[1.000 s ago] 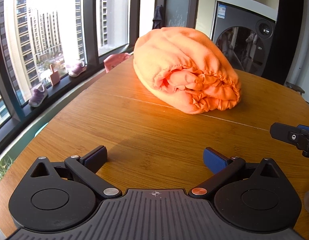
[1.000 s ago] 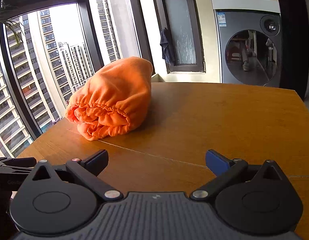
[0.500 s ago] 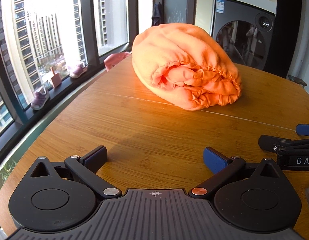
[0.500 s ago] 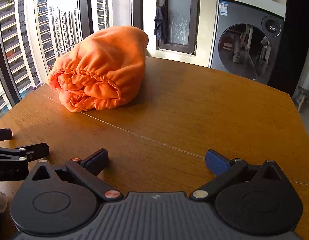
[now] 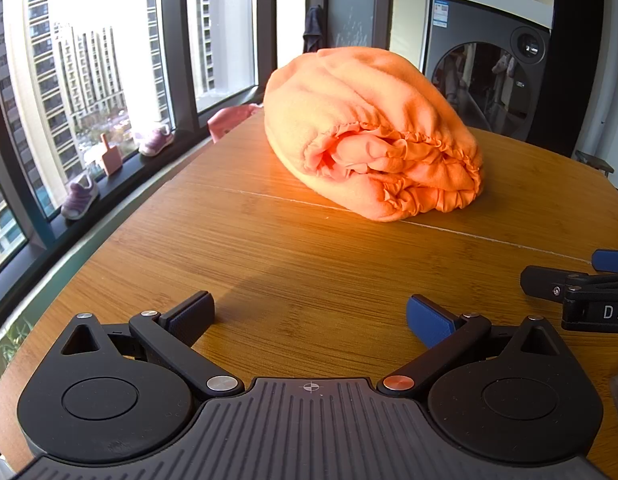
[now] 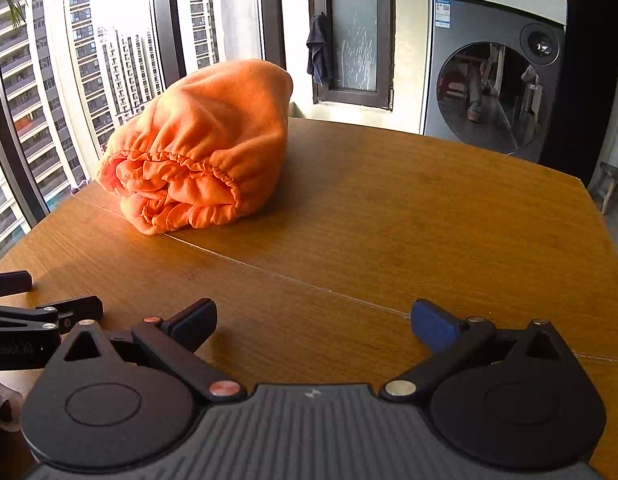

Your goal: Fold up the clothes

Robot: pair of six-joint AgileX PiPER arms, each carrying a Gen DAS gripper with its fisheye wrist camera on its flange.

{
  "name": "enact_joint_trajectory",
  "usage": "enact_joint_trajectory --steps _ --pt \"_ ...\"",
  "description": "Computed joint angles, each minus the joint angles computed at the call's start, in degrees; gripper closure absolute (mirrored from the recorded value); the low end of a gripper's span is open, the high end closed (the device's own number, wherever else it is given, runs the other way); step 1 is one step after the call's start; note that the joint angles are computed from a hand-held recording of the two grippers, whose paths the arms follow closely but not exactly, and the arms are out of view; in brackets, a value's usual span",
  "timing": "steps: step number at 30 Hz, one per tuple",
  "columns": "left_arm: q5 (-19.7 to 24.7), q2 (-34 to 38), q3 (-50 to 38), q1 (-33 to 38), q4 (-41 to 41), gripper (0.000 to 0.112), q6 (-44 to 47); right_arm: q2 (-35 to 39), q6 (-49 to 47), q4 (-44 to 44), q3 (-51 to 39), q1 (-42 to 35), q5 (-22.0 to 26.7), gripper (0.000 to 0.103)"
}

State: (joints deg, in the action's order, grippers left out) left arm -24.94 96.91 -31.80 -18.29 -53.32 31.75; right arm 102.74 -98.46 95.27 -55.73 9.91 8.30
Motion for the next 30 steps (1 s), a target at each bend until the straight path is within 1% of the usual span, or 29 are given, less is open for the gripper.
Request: enact_joint_trajectory --steps 12,28,30 --pt "-0.27 -0.22 0.31 -0.51 -0.66 0.009 0.17 -0.36 -1.19 1.07 0.53 -0.99 1.05 0.0" --pt "0.32 -0.21 -0.01 -0.59 -0.92 0.009 1.21 -0.5 0.92 -1.04 0.37 -1.09 1.09 0.0" --pt "0.78 -0.3 0.03 -0.07 0.78 0.009 -0.23 -0.51 0.99 -1.11 0.37 -1.1 1.11 0.0"
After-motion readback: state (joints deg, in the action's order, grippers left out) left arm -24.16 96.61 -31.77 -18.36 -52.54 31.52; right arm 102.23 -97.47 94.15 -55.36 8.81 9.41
